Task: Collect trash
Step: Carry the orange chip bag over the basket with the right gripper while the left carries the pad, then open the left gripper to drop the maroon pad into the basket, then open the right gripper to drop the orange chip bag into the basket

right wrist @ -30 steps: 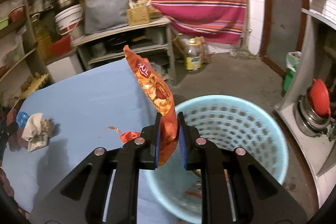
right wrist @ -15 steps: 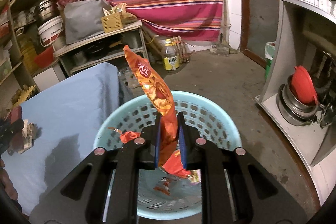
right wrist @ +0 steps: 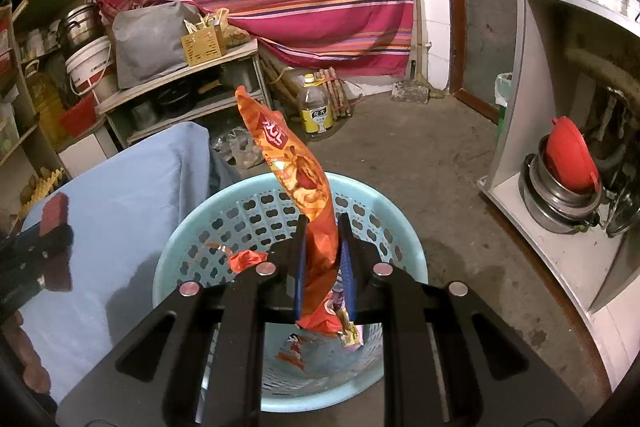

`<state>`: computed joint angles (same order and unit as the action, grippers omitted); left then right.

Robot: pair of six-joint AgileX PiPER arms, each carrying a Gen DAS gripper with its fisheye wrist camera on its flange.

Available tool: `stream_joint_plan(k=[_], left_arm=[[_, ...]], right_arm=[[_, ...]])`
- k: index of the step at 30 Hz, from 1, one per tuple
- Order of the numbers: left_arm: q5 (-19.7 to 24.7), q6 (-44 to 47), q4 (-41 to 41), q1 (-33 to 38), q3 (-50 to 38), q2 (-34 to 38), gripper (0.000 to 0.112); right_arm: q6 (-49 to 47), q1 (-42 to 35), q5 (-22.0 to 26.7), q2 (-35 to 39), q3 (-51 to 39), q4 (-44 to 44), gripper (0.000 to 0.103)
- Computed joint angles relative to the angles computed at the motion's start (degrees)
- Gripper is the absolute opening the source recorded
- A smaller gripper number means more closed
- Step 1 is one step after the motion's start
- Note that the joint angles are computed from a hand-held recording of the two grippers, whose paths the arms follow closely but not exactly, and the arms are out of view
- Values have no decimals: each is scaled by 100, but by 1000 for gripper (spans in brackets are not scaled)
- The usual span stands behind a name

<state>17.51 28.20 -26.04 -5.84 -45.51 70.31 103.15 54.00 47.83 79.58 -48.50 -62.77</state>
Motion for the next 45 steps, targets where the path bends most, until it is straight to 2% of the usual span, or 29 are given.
stream_joint_plan(k=[3,11,15,20,22,25,29,37,39,41,45], left_arm=[[-21,-168,36,-246,-171,192,63],[-293,-1857,1463,-1254,-718,798,63],[-400,-3072,2693,-1698,-974,1189,63],[-444,-3494,3080,-1805,-1244,1612,64],[-431,-3278,2835,-1772,-1346,1765,65],[-447,-3050,2568,-1707,-1431,1892,77],[-370,-3044,2540,-1722,-1458,1878,79],[-265,-1998,1586,-1268,-1145,1290,87],[-204,-1833,1456,-1117,-1104,1145,87],[-116,-1508,1163,-906,-1072,1012,87],[90,-764,509,-390,-958,757,88]], right_arm=[[-12,21,96,-95,43,-7,16],[47,-93,88,-456,348,-22,16],[156,-309,-227,-456,474,-17,16],[7,-573,-574,-226,404,32,16],[-20,-623,-637,-161,378,51,16],[-87,-744,-738,-169,411,67,16],[-111,-785,-738,-144,370,99,16],[-323,-713,-795,181,79,187,16],[-428,-690,-844,382,-75,235,22],[-654,-667,-814,603,-260,408,57],[-1009,-671,-677,1091,-635,742,58]])
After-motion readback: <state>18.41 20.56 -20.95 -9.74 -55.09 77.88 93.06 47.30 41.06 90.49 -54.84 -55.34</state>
